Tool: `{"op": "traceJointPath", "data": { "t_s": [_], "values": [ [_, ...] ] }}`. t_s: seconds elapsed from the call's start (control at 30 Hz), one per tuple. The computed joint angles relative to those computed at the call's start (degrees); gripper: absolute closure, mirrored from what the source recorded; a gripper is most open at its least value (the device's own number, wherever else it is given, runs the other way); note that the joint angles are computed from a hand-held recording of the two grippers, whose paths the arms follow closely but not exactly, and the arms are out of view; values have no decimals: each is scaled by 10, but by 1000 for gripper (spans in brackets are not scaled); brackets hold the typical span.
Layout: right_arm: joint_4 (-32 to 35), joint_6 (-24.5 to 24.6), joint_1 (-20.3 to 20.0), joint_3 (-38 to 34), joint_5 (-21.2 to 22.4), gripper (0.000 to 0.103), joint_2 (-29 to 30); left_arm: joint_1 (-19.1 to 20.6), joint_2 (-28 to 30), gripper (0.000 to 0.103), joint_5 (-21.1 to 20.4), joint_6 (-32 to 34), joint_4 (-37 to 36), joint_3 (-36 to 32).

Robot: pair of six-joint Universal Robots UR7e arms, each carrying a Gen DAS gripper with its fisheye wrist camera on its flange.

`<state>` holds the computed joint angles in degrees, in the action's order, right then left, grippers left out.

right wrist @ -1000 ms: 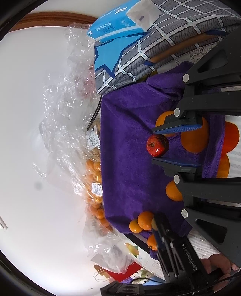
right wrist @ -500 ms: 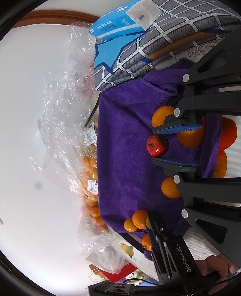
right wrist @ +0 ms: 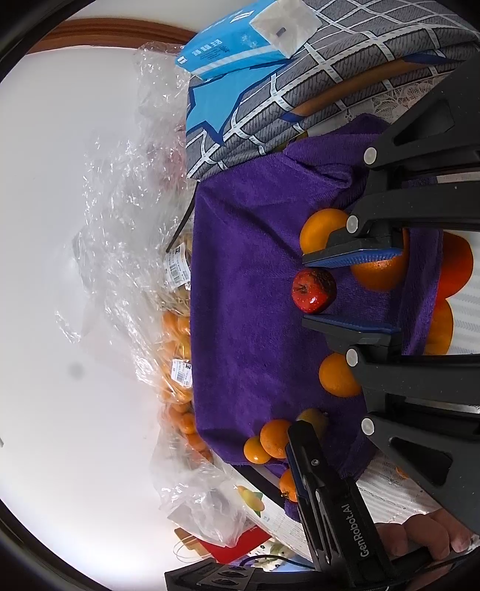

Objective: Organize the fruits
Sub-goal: 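Open both grippers to set the apple and fruit on the towel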

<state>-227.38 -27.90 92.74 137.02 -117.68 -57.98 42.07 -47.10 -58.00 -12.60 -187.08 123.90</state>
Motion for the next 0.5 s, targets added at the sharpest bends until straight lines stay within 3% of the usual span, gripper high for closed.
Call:
{"op": "traceJointPath", "data": {
  "t_s": [0.13,0.2,0.5],
  "values": [
    [1,1,0,0,0,77,0,1,-3,61,-11,-3,-18,5],
    [0,2,0,0,0,70,-1,-1,-3,55,-9,0,-28,7],
    [-13,14,1,6,-2,44,-7,-3,-2,52,1,-1,-46,10]
  ]
}}
